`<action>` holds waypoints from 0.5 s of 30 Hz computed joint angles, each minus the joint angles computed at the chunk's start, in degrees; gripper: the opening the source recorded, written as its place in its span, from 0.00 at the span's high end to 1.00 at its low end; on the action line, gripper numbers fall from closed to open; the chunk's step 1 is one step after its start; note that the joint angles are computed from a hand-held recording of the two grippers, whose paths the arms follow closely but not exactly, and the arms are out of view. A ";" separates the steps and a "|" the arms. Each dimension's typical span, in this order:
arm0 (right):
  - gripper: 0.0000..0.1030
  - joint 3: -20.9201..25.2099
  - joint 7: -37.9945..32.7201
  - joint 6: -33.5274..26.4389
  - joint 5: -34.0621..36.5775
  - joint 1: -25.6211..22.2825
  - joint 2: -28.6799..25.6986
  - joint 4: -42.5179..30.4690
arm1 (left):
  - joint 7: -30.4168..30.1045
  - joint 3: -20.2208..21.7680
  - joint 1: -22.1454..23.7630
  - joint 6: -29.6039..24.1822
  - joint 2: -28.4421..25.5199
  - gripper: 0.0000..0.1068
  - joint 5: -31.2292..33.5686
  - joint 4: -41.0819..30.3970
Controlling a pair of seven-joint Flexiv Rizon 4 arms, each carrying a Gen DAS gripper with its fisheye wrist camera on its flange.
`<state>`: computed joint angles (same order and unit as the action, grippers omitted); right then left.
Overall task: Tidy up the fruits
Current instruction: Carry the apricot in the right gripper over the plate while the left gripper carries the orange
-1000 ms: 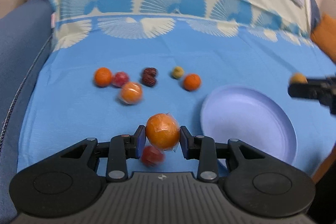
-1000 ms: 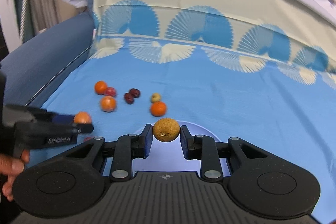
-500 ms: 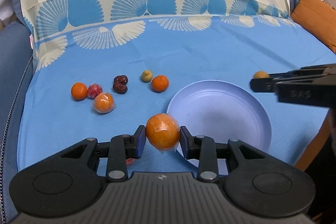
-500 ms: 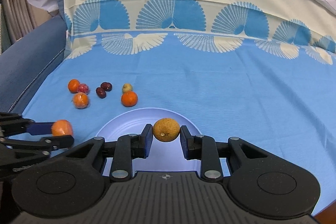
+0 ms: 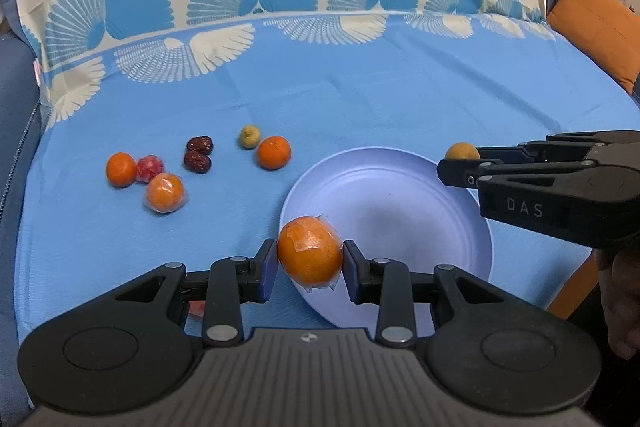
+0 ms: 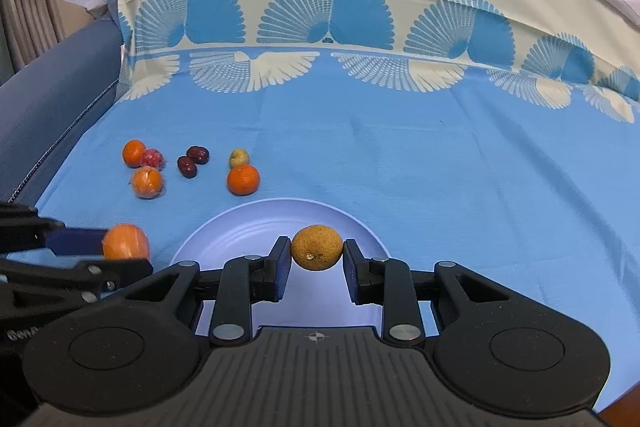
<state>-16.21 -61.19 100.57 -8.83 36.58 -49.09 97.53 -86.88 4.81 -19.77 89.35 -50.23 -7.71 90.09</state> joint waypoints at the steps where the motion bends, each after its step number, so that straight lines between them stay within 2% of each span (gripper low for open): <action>1: 0.71 0.21 0.04 -0.13 0.00 -0.25 -0.05 -0.14 | 0.12 -0.17 0.08 -0.11 -0.22 0.65 0.03 -0.30; 15: 0.71 4.08 0.39 -0.67 -0.88 -4.21 -0.09 -1.35 | 1.43 -3.33 1.74 -2.97 -3.42 0.65 -0.48 -4.21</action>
